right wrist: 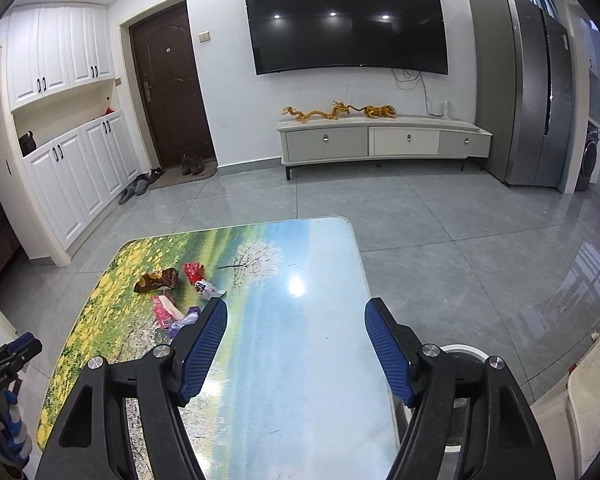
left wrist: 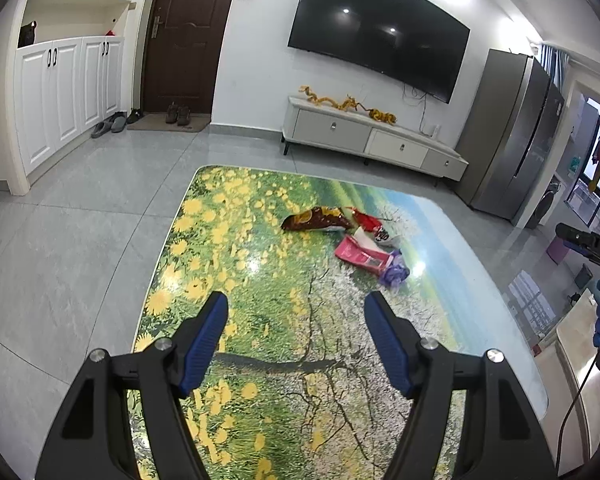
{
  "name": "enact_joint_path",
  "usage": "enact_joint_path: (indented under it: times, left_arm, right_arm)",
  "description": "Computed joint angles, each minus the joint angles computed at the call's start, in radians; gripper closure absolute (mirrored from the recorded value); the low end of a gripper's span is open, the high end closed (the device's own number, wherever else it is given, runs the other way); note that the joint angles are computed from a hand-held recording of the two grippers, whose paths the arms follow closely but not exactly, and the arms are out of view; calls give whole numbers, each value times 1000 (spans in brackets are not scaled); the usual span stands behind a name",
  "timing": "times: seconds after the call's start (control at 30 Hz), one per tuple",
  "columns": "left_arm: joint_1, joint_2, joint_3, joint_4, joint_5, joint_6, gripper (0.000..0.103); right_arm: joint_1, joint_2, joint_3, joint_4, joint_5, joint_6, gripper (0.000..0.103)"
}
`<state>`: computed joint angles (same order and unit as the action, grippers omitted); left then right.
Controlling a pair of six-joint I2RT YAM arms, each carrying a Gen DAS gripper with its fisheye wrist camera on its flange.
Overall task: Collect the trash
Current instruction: 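Move both tools back toward the pink wrapper and purple bag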
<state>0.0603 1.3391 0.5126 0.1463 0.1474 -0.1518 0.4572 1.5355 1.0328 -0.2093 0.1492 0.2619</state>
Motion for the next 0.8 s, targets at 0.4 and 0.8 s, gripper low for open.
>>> enact_joint_path:
  times: [0.4,0.8]
  left_arm:
    - [-37,147,69,20,-42,-10,34]
    - [-105,370,227,-15,-43,-61,34]
  right_arm:
    - [-27,128,50,47,-72,-3,32]
    - [-62,306,115,94,-191,-37,32]
